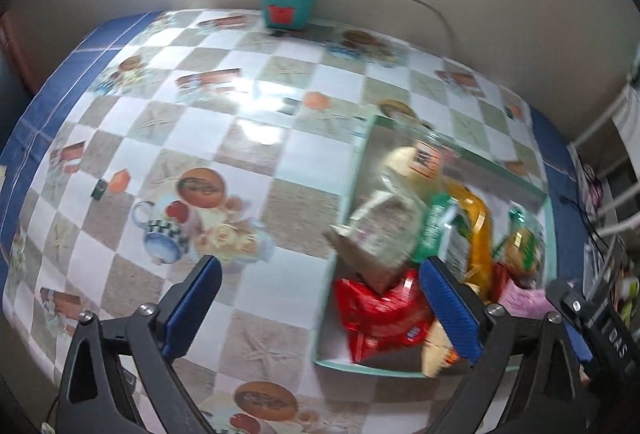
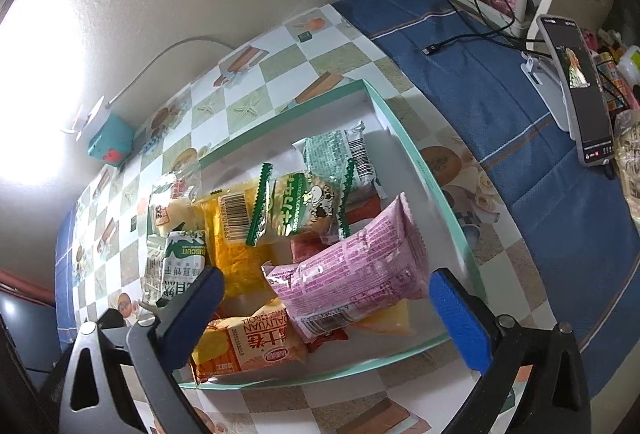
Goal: Organize snacks
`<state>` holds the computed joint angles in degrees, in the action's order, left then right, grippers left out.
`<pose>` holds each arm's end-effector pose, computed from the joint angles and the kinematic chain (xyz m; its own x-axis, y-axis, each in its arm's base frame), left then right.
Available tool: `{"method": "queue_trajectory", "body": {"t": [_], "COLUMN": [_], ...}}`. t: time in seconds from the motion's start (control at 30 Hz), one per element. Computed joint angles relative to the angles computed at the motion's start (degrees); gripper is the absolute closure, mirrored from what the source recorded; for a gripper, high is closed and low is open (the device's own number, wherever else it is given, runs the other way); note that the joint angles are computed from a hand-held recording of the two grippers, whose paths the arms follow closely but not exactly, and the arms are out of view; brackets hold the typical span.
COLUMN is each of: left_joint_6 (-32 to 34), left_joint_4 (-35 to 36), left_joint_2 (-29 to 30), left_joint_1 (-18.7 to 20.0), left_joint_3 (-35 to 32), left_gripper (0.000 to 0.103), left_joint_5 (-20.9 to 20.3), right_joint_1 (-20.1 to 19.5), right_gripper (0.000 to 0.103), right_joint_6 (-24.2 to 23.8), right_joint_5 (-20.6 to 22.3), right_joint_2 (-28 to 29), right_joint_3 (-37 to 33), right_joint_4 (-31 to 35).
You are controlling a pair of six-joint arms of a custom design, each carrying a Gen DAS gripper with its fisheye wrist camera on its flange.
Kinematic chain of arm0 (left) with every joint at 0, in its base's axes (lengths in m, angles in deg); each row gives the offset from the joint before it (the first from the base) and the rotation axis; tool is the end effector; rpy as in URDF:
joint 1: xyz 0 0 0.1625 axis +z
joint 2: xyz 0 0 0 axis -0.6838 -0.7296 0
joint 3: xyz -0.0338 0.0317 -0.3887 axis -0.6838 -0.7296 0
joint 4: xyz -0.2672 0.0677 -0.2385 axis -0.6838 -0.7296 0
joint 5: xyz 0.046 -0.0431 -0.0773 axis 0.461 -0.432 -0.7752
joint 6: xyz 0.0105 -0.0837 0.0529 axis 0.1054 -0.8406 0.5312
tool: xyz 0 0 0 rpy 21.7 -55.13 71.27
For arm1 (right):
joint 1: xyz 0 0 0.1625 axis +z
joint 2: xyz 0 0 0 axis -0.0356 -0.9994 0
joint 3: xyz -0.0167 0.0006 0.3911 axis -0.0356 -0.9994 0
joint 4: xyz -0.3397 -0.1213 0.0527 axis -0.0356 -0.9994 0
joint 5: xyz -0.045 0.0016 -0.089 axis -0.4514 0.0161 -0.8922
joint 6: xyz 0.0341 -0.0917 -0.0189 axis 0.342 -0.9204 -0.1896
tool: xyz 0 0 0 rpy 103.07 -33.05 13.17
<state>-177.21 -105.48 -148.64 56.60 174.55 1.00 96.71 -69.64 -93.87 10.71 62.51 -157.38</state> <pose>-0.2256 -0.2479 0.0690 -0.6399 -0.6491 -0.4114 -0.1878 0.6512 -0.7353 0.1145 -0.3526 0.1922 -0.8565 -0.0828 0.5094 -0.2474 0.9321 -0.2644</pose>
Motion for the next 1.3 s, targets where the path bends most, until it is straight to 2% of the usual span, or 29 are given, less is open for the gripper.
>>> {"method": "queue_trajectory", "body": {"t": [0.33, 0.53, 0.7, 0.83, 1.0, 1.3], "left_joint_6": [-4.2, -7.7, -9.3, -10.1, -9.2, -10.6], "left_joint_4": [10.7, 14.7, 19.7, 19.6, 16.0, 16.0], "left_joint_2": [-2.6, -5.8, -7.8, -8.9, -8.1, -7.0], "left_joint_1": [-0.7, -4.1, -6.9, -9.1, -11.8, -16.4], "left_joint_3": [0.0, 1.0, 1.0, 2.1, 4.1, 4.6], "left_gripper": [0.003, 0.003, 0.003, 0.003, 0.003, 0.003], "left_joint_5": [-4.8, -7.1, -10.6, -14.0, -18.1, -22.8], "right_joint_1": [4.7, 8.8, 11.5, 13.5, 16.2, 17.2], "right_gripper": [0.000, 0.000, 0.000, 0.000, 0.000, 0.000], "right_joint_6": [-2.1, -2.6, -1.7, -0.9, 0.1, 2.1], "right_joint_5": [-2.8, -5.1, -7.0, -7.5, -9.0, -10.2], "right_joint_2": [2.0, 4.4, 5.8, 5.8, 5.4, 2.2], "right_joint_3": [2.5, 4.9, 7.1, 8.9, 11.3, 15.0], "right_joint_4": [-3.9, -8.3, -10.2, -10.6, -10.9, -9.2]}}
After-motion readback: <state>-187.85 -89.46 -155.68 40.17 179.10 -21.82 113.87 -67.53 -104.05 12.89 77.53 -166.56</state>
